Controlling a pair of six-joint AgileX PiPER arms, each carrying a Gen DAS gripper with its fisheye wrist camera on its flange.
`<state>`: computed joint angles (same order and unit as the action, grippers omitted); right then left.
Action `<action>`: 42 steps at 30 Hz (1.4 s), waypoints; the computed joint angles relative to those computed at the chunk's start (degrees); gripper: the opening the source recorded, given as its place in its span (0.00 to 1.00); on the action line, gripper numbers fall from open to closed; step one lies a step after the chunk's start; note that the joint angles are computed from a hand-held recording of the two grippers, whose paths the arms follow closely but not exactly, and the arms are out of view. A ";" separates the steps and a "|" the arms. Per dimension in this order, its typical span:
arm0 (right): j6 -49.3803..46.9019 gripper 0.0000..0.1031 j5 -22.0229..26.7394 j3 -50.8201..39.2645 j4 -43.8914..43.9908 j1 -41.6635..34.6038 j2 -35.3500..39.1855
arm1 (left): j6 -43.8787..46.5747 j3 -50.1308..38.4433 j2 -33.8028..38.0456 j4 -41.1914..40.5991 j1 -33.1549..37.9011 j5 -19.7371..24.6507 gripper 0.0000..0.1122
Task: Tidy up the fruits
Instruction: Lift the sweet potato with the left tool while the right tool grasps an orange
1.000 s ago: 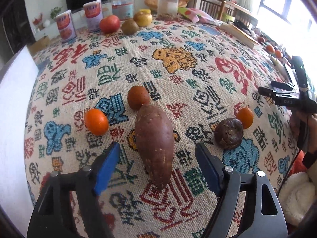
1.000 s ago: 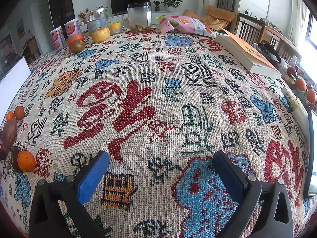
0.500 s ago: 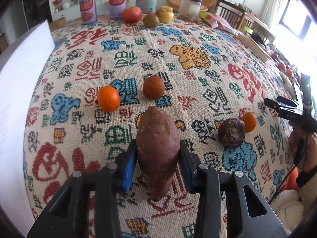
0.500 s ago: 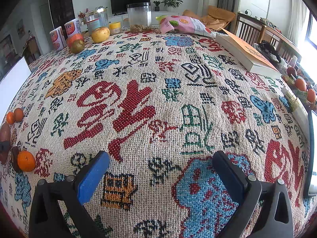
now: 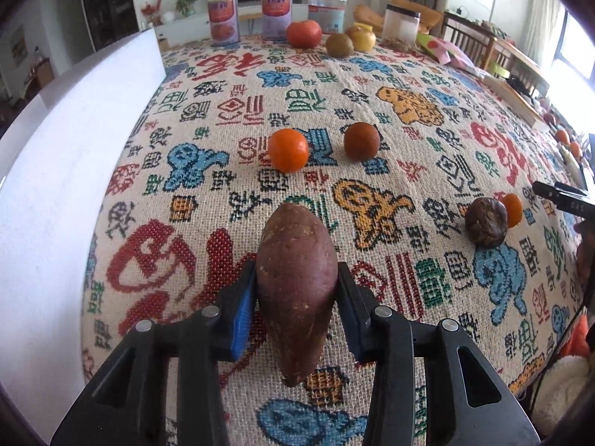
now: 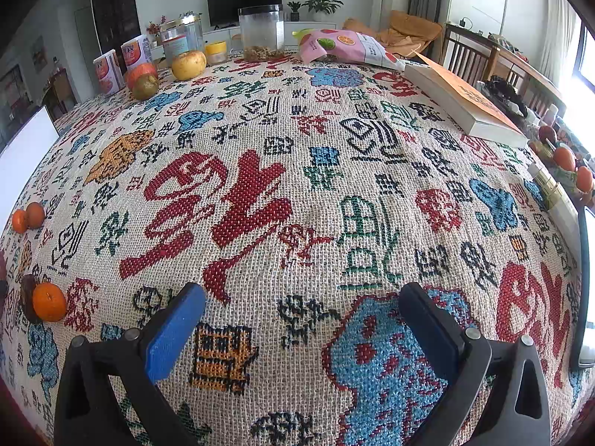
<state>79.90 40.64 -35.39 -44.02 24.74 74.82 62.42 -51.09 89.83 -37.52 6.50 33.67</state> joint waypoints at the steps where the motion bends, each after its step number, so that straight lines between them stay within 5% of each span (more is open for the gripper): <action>1: 0.00 1.00 0.00 0.00 0.00 0.00 0.00 | 0.36 0.42 -0.24 -0.26 -0.13 -0.34 0.44; 17: -0.01 1.00 -0.13 0.13 -0.04 -0.09 -0.07 | 0.80 1.50 -0.29 0.07 1.29 -1.59 0.60; 29: -0.05 1.00 -1.00 0.48 -0.22 0.08 -0.66 | 2.97 0.38 -0.14 -2.18 3.31 2.61 0.61; 34: -17.72 0.97 -16.42 3.00 7.01 4.41 -6.68 | 3.14 0.64 0.03 -1.96 2.69 1.82 0.59; 42: -46.39 0.74 -19.88 -9.36 22.42 9.43 7.65 | 2.97 -0.56 0.55 -1.90 4.20 3.85 0.46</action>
